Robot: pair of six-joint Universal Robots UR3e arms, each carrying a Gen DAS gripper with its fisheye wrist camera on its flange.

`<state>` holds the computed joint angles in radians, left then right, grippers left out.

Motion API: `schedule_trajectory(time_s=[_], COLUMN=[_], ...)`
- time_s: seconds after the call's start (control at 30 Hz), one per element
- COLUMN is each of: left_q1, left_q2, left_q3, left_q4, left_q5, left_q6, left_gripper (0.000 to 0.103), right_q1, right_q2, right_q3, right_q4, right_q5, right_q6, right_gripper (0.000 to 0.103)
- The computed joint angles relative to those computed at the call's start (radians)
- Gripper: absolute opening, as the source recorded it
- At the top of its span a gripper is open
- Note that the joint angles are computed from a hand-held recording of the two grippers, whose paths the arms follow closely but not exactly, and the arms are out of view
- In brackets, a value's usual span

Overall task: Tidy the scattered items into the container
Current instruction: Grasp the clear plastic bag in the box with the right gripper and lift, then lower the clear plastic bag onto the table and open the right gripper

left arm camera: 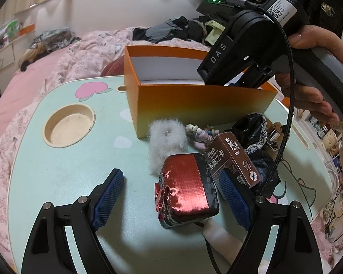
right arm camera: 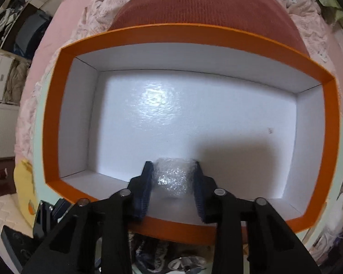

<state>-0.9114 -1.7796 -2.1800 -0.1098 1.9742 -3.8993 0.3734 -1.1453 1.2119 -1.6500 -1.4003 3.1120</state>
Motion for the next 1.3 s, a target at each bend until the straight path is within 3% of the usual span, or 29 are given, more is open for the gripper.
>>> schedule_trajectory(time_s=[0.27, 0.5, 0.6, 0.8, 0.87, 0.97, 1.0, 1.07, 1.2, 1.3], left_q1=[0.001, 0.009, 0.018, 0.006, 0.016, 0.048, 0.069, 0.112, 0.191, 0.260], left_q2=[0.003, 0.003, 0.010, 0.021, 0.044, 0.089, 0.109, 0.145, 0.192, 0.208], left_q3=[-0.003, -0.022, -0.034, -0.076, -0.084, -0.111, -0.125, -0.153, -0.180, -0.187], left_q4=[0.002, 0.035, 0.051, 0.167, 0.165, 0.170, 0.171, 0.175, 0.149, 0.135], left_q5=[-0.001, -0.016, -0.020, 0.011, 0.014, 0.009, -0.003, -0.033, -0.089, -0.167], left_q6=[0.000, -0.005, 0.000, 0.025, 0.035, 0.035, 0.034, 0.032, 0.028, 0.040], left_gripper=[0.085, 0.088, 0.088, 0.088, 0.088, 0.088, 0.088, 0.088, 0.088, 0.088], right_q1=[-0.107, -0.168, -0.211, -0.240, -0.271, -0.306, -0.328, -0.400, -0.619, -0.720], right_q2=[-0.189, -0.564, -0.694, -0.720, -0.738, -0.776, -0.802, -0.904, -1.142, -1.240], right_q3=[0.193, 0.529, 0.664, 0.830, 0.889, 0.971, 1.003, 1.075, 1.134, 1.146], right_q4=[-0.168, -0.340, -0.350, -0.443, -0.494, -0.573, -0.591, -0.575, -0.377, -0.373], right_q5=[0.130, 0.176, 0.263, 0.398, 0.434, 0.457, 0.477, 0.539, 0.657, 0.617], right_q6=[-0.010, -0.032, -0.065, -0.109, -0.109, -0.095, -0.100, -0.122, -0.212, -0.177], right_gripper=[0.033, 0.033, 0.034, 0.035, 0.040, 0.058, 0.058, 0.059, 0.059, 0.059])
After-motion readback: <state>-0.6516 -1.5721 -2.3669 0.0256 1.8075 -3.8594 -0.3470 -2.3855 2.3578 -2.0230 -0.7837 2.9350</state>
